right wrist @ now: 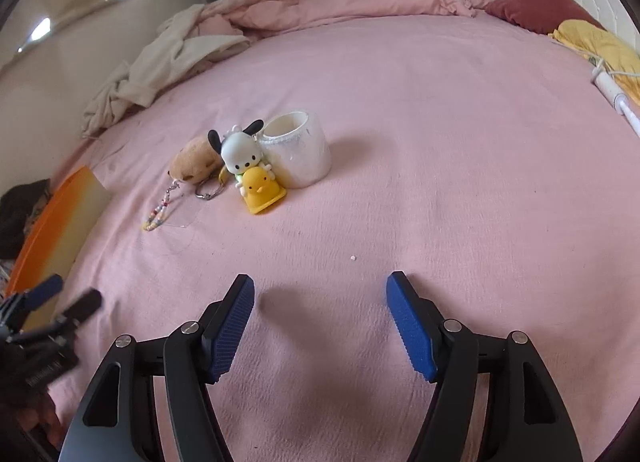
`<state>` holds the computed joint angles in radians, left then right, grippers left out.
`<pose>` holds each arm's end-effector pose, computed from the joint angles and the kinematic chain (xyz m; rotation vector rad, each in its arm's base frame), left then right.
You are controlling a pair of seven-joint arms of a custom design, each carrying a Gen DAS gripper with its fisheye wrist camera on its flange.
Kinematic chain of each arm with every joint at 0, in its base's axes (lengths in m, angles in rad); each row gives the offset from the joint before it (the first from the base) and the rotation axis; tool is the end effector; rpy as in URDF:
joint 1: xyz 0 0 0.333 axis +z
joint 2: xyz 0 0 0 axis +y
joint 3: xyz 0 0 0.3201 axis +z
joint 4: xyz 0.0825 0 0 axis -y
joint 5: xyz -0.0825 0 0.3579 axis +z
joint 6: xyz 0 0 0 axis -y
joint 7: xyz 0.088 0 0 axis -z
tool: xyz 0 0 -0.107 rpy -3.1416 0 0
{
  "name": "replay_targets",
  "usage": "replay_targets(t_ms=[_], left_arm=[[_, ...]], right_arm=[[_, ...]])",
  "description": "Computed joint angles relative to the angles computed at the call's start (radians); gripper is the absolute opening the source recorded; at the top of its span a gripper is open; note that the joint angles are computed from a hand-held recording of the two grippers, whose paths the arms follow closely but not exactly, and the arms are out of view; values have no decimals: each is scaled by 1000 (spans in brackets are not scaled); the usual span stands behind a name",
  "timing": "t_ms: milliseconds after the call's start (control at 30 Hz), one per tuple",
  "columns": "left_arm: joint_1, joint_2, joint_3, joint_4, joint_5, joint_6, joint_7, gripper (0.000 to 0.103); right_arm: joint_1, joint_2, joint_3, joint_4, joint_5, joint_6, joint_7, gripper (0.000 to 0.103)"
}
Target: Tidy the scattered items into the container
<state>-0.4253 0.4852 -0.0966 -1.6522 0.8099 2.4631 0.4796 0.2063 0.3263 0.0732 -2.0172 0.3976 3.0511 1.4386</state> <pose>0.5989 -0.3342 0.3829 -1.8329 1.7823 -0.4310 0.6117 0.1402 0.3903 -1.7557 1.7277 -0.3915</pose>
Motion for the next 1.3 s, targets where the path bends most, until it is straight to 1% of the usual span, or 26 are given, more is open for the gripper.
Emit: replay_targets(t_ms=[33,67,133,167,200,233,267,300,333,367,433,500,533,633,700,800,867,933,1000,1033,1067,1133,1167,1300], left_arm=[[12,-5,-3,-12,-15,24,-11,96],[24,-11,-5,-25,-30,48,-22,96],[30,-14,-4,-34,-38,70,-28,97],[24,-10,-1,-29,-35,61,-28,97],[14,-4,5,-17,-27,41,-33,100],[4,3,10,-5,-18,19,-40,102],[2,6,10,-3,-15,16,-45,102],[6,3,8,-6,-18,21,-46,102],[7,2,8,-8,-17,23,-47,102],[7,2,8,-9,-15,24,-49,102],[6,2,8,-9,-11,25,-52,102],[5,0,9,-12,-7,25,-56,103],[5,-1,9,-14,-5,24,-58,103],[6,1,7,-12,-3,24,-59,103],[6,1,7,-12,-3,24,-59,103],[7,-1,6,-15,-3,23,-59,103],[8,-1,6,-16,-2,23,-58,103],[9,-2,6,-17,-3,25,-58,103],[10,-2,5,-17,-3,26,-57,103],[9,-2,6,-16,-3,25,-57,103],[9,-2,6,-16,-3,25,-57,103],[9,-1,6,-15,-2,24,-56,103],[9,-1,6,-15,-3,24,-56,103],[11,-2,6,-17,-3,27,-54,103]], right_arm=[[45,2,-49,5,-45,-8,36,74],[69,5,-75,9,-75,-13,60,75],[81,11,-90,16,-105,-17,82,76],[71,14,-81,20,-104,-16,81,76],[34,18,-43,25,-76,-11,58,76],[-17,23,11,32,-30,-6,21,76],[-68,29,66,45,23,-5,-21,75],[-105,37,105,62,70,-8,-54,73],[-113,48,109,86,92,-15,-65,69],[-103,61,91,114,94,-27,-60,67],[-79,99,51,188,72,-71,-48,66],[-80,152,41,287,48,-160,-70,66],[-69,172,28,326,26,-195,-76,66],[-35,219,-3,413,-40,-249,-101,66],[-25,246,-4,469,-70,-292,-129,66],[-12,271,0,507,-91,-304,-176,68],[-11,295,2,537,-87,-306,-187,76],[-50,326,40,590,-30,-362,-198,79],[-103,325,88,581,69,-356,-222,72],[-109,318,86,567,98,-343,-213,44],[-119,309,89,548,127,-332,-214,44],[-187,295,154,514,242,-326,-286,44],[-208,285,173,497,292,-323,-319,44],[-214,232,171,422,403,-285,-391,43]])
